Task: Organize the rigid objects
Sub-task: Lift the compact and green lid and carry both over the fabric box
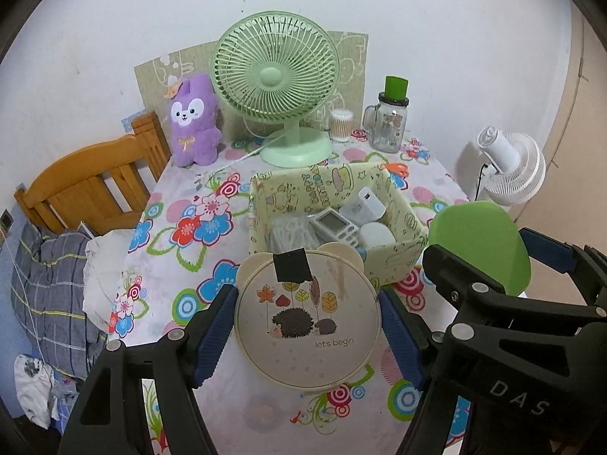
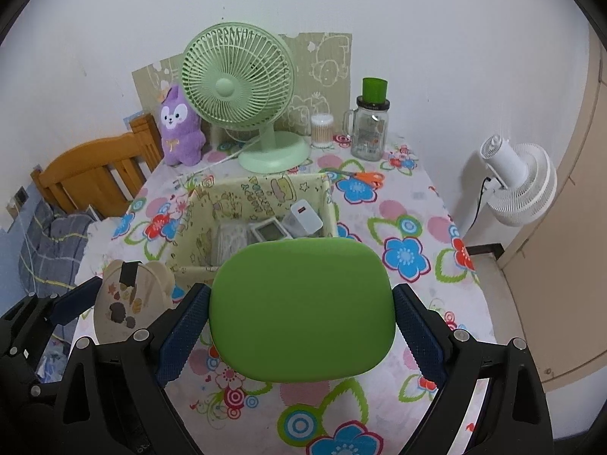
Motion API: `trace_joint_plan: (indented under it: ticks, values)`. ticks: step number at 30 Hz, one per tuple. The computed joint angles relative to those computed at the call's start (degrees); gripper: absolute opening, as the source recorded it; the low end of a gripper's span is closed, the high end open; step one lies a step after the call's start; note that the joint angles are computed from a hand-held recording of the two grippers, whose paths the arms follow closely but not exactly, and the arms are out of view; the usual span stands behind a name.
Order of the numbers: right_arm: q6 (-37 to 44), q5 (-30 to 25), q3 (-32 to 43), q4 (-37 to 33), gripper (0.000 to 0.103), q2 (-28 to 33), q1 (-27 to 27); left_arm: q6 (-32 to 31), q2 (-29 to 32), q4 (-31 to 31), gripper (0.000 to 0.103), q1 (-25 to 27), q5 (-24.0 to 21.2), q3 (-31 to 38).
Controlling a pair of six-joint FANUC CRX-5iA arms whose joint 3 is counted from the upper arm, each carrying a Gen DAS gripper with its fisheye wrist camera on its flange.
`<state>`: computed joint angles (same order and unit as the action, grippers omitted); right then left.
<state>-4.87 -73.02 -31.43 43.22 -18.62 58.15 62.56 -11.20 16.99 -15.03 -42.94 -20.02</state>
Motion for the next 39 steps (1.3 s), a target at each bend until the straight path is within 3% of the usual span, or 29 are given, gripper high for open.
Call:
trace_joint_plan:
  ticks: [17,39]
  values:
    - [3.67,2.71,1.23,1.66,0.095,0.39,-4.54,2.39,2.57,-0.41,0.077,-1.42,1.98,3.42]
    - [11.63,10.34,5.24,-1.87,0.095,5.65,-14.43,5.63,11.21,-0.85,0.077,-2.65,2.35,10.37]
